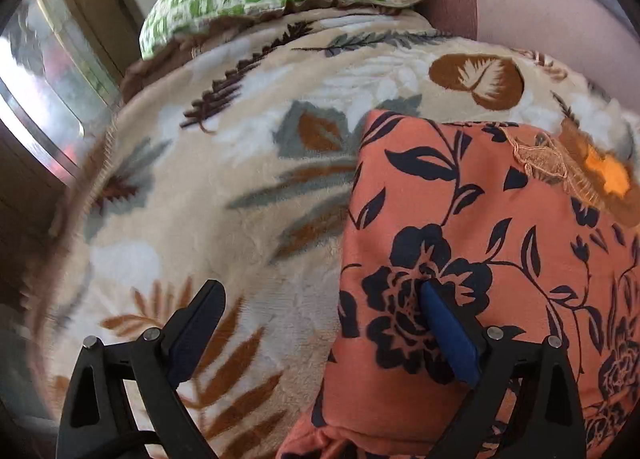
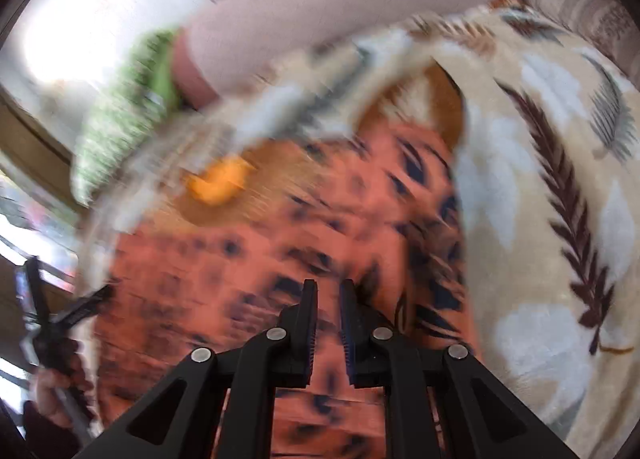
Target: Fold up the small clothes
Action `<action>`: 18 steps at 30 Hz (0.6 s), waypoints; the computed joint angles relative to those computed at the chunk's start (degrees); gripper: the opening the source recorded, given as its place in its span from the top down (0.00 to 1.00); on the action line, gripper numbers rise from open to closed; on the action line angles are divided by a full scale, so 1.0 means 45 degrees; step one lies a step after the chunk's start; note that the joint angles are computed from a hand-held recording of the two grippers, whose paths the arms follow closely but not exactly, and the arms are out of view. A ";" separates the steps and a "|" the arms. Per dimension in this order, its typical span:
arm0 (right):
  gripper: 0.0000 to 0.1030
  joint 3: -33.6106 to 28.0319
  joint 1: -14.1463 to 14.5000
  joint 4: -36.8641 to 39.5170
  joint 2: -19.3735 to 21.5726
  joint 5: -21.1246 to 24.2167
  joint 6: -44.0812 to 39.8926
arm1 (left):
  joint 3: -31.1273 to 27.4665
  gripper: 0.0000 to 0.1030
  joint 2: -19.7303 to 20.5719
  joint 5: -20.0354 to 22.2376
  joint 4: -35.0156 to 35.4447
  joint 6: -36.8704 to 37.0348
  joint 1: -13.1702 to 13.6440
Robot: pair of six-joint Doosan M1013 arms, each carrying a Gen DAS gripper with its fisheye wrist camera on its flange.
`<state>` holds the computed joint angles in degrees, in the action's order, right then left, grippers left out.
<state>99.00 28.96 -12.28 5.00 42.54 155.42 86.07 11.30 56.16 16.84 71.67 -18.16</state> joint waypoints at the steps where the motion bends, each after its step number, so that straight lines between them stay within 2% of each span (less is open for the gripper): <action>1: 0.92 0.0334 0.0006 -0.0256 -0.0202 -0.0633 0.0273 | 0.0054 0.05 -0.0077 -0.0059 -0.0253 -0.0002 0.0107; 4: 0.88 0.0173 0.0007 0.0464 -0.0425 -0.0082 -0.0417 | -0.0090 0.05 -0.0290 0.0440 0.0145 0.0348 0.0028; 6: 0.88 0.0110 0.0079 0.0717 -0.0736 0.0399 -0.0786 | 0.0244 0.05 -0.0913 -0.0011 0.0349 0.0813 0.0036; 11: 0.86 0.1064 0.0720 0.0992 -0.2548 0.0179 -0.1220 | 0.1473 0.05 -0.2868 -0.0585 -0.1489 0.3755 0.0831; 13: 0.77 0.1368 0.1177 0.1072 -0.3124 0.0685 -0.0961 | 0.2132 0.05 -0.3777 -0.0280 -0.2875 0.5394 0.1471; 14: 0.63 0.1514 0.1442 0.1130 -0.3384 0.0938 -0.0725 | 0.2405 0.05 -0.4142 0.0058 -0.3631 0.6217 0.1827; 15: 0.37 0.1704 0.1699 0.1192 -0.3635 0.1030 -0.0424 | 0.2685 0.05 -0.4515 0.0467 -0.4274 0.6955 0.2169; 16: 0.26 0.1974 0.2064 0.1112 -0.3967 0.0914 0.0190 | 0.2896 0.05 -0.4738 0.0746 -0.4687 0.7468 0.2425; 18: 0.22 0.2507 0.2710 0.1061 -0.4465 0.0476 0.1077 | 0.3494 0.05 -0.5430 0.1497 -0.5371 0.8370 0.2921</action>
<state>110.29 41.16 -7.50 -15.09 44.68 160.27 101.79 -13.14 62.89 -7.33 109.33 -5.02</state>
